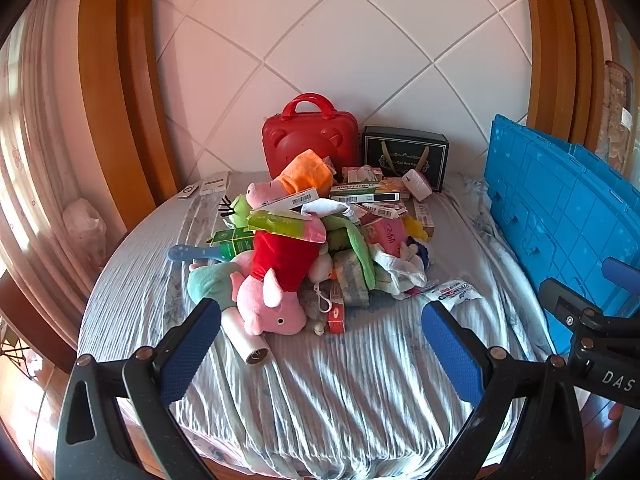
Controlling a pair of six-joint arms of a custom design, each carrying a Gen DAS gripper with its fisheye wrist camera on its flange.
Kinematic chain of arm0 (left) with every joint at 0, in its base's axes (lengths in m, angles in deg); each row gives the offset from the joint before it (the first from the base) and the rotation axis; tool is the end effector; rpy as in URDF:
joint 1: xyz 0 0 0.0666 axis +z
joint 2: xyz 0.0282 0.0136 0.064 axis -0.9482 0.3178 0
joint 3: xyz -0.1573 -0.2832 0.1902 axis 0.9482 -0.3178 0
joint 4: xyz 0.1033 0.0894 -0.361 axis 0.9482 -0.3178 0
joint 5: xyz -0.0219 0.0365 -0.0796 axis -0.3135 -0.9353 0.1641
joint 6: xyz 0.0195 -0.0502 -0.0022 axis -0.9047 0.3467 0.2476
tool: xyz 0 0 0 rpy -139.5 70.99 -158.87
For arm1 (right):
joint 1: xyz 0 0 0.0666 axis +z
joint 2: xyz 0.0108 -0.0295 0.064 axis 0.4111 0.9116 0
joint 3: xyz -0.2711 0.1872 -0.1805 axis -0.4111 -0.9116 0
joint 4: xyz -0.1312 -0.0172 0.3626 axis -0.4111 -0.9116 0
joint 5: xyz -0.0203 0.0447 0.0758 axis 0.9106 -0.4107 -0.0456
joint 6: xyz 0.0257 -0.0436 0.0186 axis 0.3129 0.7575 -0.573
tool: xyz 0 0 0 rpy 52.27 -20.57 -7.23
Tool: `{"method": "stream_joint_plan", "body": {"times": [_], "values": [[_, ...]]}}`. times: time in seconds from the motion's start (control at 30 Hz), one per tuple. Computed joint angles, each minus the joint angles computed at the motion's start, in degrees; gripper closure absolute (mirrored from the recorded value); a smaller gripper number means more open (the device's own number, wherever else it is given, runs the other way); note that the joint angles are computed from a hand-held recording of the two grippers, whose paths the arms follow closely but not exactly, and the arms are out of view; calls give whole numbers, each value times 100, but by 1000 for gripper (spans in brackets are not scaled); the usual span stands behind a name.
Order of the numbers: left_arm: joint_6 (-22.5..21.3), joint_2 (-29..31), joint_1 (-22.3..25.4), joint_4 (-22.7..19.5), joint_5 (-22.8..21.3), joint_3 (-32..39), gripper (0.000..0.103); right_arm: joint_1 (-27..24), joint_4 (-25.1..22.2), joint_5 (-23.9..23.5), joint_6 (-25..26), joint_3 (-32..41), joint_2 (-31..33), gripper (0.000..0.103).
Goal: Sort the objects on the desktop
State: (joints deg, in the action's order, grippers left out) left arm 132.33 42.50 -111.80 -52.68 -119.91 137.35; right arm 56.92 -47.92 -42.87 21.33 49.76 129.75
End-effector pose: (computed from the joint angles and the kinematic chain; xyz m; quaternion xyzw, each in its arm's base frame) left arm 0.2590 -0.1877 0.5500 -0.1442 0.8829 0.0894 0.4378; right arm 0.4342 0.2688 0.5982 -0.1554 0.8908 0.0517 0.4239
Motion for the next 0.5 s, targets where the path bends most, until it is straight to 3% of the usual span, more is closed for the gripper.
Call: {"method": "stream_joint_plan", "body": {"times": [0.5], "values": [[177,140,26,-179,-20,101,1,-42,-52,-87,-36,40,87,0]]}}
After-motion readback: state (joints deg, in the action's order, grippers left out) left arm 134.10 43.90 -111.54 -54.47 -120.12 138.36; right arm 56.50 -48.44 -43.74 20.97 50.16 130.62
